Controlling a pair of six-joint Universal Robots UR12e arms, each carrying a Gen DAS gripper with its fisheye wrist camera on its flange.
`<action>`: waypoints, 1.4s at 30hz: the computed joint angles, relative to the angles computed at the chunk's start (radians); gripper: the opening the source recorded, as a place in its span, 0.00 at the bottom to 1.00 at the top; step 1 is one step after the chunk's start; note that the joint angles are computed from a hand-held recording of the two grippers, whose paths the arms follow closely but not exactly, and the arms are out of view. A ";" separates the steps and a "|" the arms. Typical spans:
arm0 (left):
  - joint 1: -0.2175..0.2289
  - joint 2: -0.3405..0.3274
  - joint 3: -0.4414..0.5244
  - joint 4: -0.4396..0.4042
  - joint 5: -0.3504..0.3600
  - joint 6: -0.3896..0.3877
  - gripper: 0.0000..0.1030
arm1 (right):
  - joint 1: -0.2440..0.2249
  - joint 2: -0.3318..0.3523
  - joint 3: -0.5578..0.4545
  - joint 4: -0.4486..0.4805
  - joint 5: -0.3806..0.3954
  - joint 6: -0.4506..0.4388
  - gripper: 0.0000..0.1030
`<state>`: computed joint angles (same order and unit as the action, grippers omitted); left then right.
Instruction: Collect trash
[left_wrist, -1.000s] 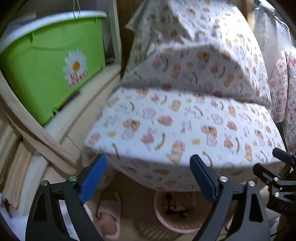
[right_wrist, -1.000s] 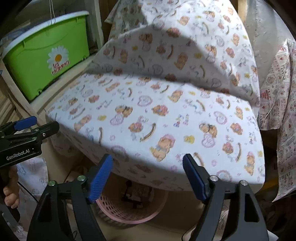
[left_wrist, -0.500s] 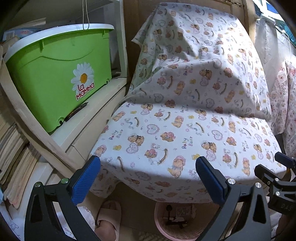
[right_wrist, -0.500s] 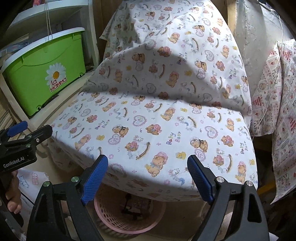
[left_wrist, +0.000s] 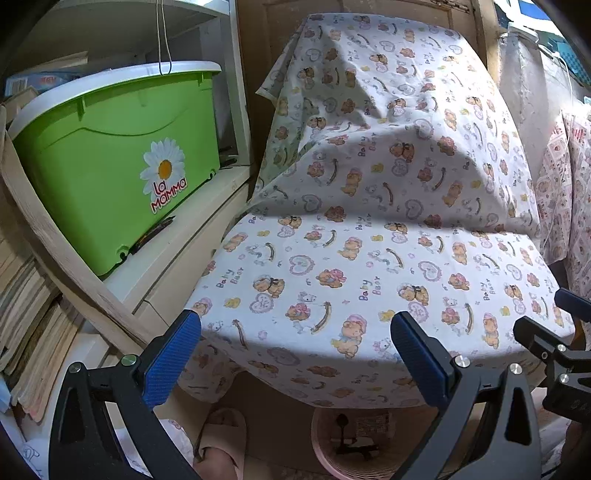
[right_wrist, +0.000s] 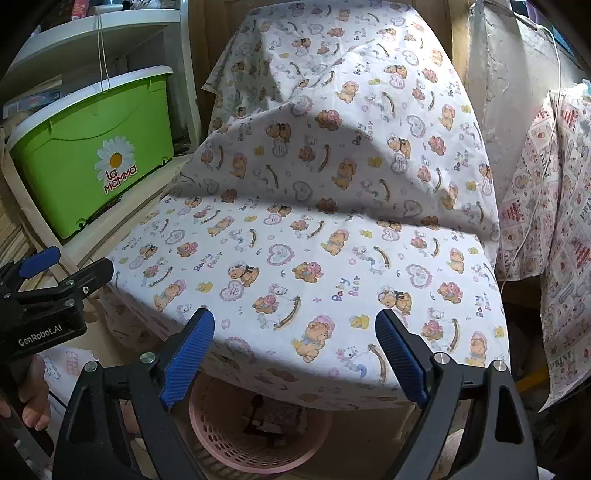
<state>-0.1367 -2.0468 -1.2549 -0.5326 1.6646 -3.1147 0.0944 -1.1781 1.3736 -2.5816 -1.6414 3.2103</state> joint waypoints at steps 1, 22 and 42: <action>-0.001 0.000 -0.001 0.005 0.004 0.002 0.99 | 0.000 -0.001 0.001 0.000 -0.001 0.000 0.88; 0.002 0.004 -0.012 0.036 0.011 0.011 0.99 | -0.003 0.001 0.000 0.002 -0.001 0.001 0.88; 0.007 0.010 -0.019 0.050 0.000 0.015 0.99 | -0.003 0.006 -0.004 0.006 0.001 0.000 0.88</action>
